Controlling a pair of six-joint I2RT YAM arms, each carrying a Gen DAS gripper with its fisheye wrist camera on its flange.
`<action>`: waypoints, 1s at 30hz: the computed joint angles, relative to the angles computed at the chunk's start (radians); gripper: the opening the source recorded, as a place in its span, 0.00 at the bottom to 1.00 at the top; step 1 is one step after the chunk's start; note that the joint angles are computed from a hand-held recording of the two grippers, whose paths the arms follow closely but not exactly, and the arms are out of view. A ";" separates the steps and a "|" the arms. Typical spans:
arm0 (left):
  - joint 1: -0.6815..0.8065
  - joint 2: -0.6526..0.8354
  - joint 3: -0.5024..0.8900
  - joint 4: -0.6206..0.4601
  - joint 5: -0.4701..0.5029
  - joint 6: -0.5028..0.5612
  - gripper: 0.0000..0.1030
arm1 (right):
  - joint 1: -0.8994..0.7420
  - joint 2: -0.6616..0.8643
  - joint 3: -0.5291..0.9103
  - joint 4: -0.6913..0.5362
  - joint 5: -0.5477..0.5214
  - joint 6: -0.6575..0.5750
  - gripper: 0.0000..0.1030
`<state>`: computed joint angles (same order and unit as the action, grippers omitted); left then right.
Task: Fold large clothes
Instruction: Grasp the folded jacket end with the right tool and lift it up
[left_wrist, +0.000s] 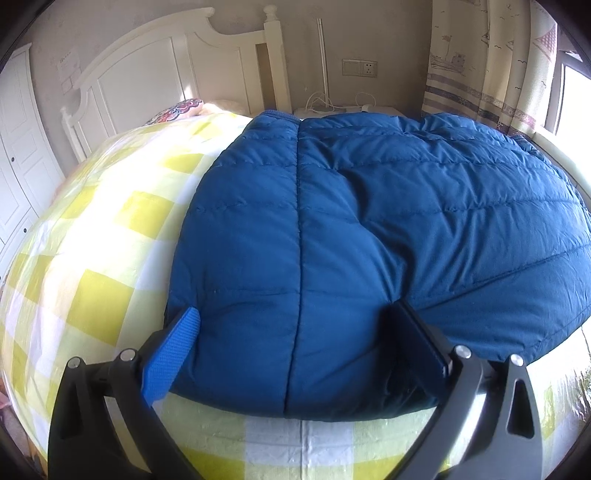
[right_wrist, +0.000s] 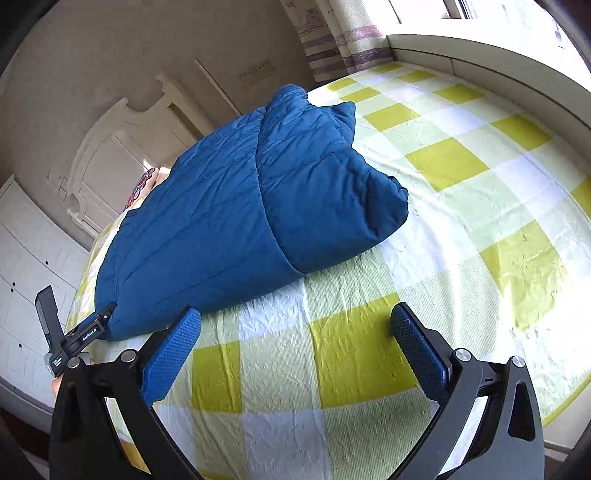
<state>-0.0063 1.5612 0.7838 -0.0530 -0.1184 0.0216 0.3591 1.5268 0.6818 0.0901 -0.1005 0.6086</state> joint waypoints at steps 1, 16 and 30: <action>0.000 -0.001 0.000 -0.001 0.000 -0.002 0.98 | 0.003 0.019 0.015 0.004 -0.002 0.001 0.96; 0.017 0.007 0.008 -0.013 0.052 -0.006 0.98 | 0.000 0.430 0.420 0.154 0.014 0.240 0.86; -0.020 -0.093 -0.045 -0.064 0.005 -0.017 0.98 | -0.051 0.283 -0.073 0.764 -0.104 0.417 0.33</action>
<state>-0.0263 1.4678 0.7388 -0.1173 -0.1138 0.0044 0.3083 1.8099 0.6090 0.8537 -0.2045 1.0253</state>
